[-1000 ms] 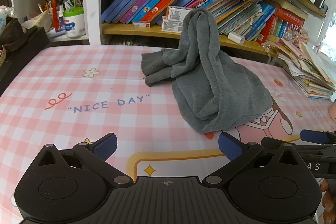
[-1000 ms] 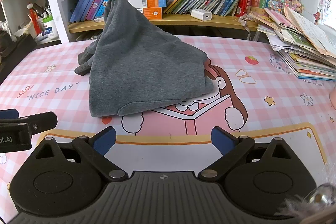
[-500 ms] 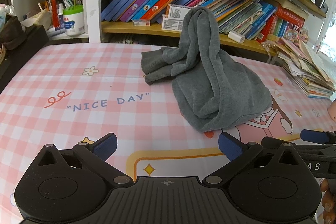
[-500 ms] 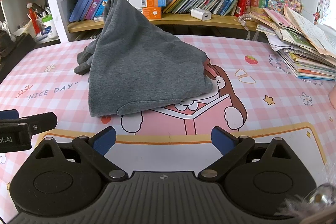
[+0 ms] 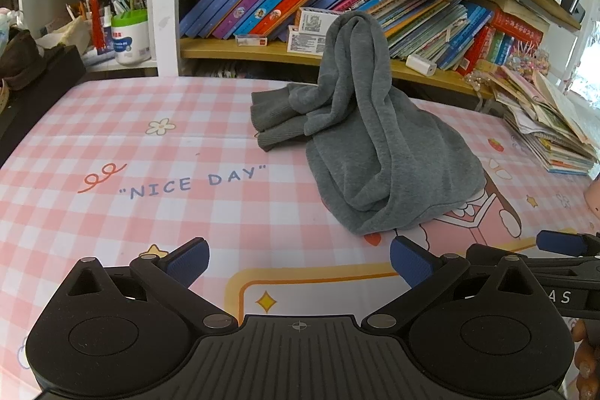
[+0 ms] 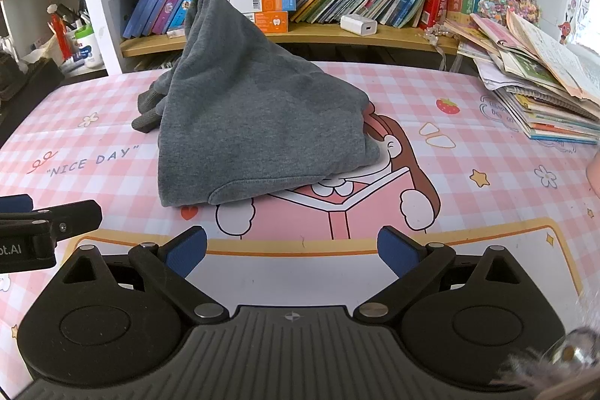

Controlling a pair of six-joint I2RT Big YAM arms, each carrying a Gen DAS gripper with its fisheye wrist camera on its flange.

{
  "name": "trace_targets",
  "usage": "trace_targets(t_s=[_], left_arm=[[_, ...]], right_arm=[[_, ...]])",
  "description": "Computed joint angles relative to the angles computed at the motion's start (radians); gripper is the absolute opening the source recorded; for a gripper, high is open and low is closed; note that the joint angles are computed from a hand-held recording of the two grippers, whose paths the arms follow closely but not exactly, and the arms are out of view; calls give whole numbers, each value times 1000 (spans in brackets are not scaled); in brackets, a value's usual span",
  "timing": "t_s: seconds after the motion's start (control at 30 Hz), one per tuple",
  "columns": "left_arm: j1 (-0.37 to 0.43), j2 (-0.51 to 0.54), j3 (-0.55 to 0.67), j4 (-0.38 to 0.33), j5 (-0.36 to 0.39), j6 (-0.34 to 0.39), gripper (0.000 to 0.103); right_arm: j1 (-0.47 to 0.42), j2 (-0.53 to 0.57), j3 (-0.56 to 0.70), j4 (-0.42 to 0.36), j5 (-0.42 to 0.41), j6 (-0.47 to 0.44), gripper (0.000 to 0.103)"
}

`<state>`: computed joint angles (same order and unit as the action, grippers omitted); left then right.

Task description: Fold clothes

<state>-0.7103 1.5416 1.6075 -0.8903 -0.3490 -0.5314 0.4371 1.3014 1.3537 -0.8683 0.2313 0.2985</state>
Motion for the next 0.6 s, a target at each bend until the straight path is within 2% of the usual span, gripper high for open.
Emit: trace_targets(t_s=[0.6], left_arm=[[2,-13,-15,28,9,-2,103]], right_arm=[[1,1,2,0,-2,-5,98]])
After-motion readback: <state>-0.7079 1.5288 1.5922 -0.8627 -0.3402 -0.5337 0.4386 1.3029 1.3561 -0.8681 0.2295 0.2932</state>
